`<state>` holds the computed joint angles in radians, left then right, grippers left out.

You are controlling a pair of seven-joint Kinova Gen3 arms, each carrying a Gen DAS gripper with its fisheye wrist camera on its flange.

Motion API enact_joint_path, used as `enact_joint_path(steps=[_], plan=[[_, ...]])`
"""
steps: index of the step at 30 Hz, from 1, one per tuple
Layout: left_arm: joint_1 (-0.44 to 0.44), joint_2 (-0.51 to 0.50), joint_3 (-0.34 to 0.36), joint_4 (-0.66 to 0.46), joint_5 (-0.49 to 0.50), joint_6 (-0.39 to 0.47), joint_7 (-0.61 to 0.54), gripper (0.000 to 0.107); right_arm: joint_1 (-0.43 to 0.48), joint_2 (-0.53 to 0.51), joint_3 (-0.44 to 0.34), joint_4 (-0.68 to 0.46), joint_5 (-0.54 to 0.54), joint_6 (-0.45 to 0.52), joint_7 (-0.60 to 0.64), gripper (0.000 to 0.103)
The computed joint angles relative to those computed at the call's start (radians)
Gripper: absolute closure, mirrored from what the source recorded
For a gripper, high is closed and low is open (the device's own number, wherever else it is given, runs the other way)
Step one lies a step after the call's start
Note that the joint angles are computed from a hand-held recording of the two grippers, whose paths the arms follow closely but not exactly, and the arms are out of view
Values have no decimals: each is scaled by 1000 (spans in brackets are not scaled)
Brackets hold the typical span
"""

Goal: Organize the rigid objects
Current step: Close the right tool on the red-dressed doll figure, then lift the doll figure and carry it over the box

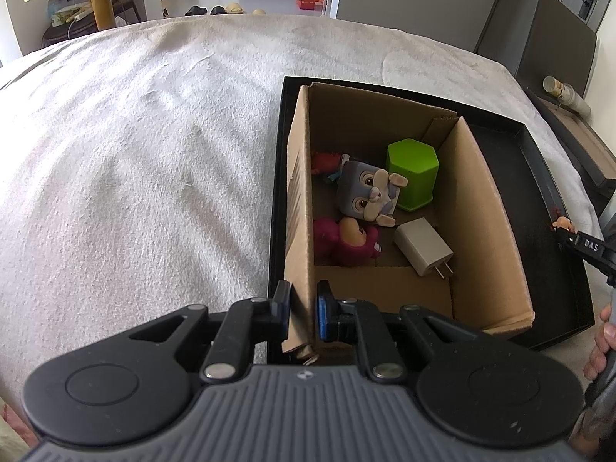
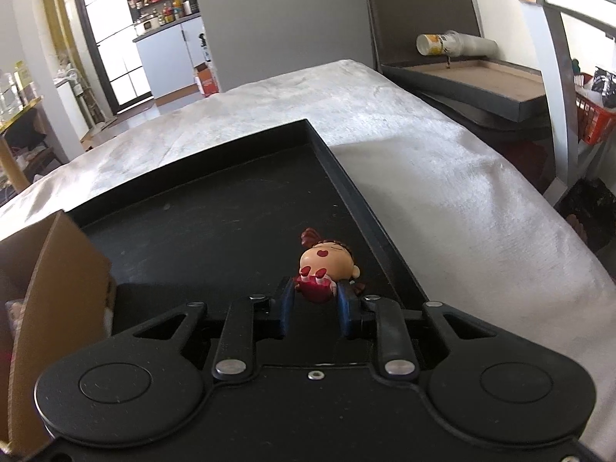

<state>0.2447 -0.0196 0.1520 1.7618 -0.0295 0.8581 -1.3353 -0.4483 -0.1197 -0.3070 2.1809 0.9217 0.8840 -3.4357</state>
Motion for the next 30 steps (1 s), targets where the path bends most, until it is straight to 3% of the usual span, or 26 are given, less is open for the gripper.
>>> enact_joint_path(steps=[8,18,30], plan=[[-8,-6,-7,6,26,-8,-19,95,-30,-22,-40,-38,-8,60,49,79],[-23,-18,-19,18,74,-17,-57,95,-46,-33,-63,-101,-9,59,186,79],[-42,-37,-27,41,129,-43,-99,95,-77,-15,-86,-189,23,55,258,79]])
